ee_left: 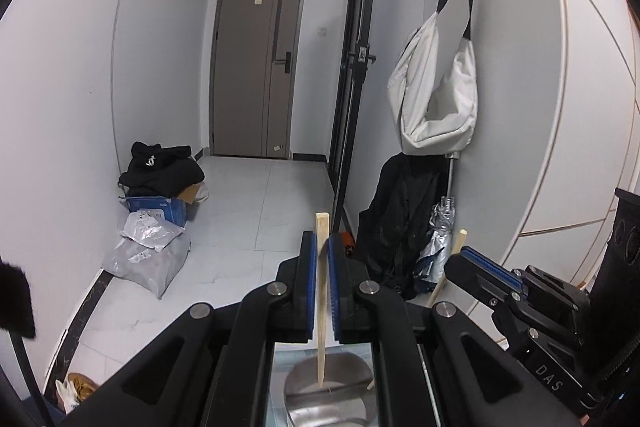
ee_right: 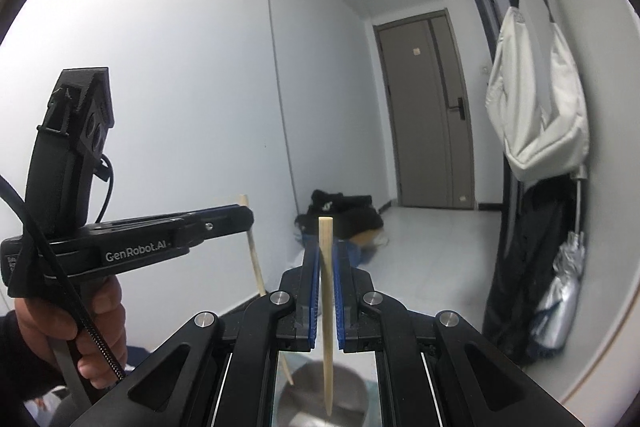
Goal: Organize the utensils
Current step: 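Carry both chopsticks over the holder and drop them into its compartments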
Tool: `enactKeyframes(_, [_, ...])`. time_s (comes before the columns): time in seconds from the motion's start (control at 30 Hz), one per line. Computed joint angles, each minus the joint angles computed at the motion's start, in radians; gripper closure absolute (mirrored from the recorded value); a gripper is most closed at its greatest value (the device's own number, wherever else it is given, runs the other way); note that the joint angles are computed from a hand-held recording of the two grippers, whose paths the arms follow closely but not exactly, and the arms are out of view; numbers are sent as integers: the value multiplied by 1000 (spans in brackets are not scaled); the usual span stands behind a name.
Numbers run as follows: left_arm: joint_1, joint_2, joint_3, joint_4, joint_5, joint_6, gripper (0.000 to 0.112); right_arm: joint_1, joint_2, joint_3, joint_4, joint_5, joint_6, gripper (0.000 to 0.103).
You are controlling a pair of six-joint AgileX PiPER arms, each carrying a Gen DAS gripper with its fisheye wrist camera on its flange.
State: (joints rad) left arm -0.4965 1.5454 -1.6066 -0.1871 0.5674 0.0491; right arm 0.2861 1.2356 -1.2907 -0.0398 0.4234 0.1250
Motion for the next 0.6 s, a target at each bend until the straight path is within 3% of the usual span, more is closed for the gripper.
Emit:
enactKeyframes(0.2, [47,104,-46,-151,22,162,110,-42,85,32,174,-108,-257,97])
enactKeyframes(0.4, [67,161,-44,-251,36,286,110,-96,146,75,473,-112,-566,97])
enactKeyframes(0.6, [63,202,-51,-281,67,338,110,-129,163,128,597,-82,-700,97])
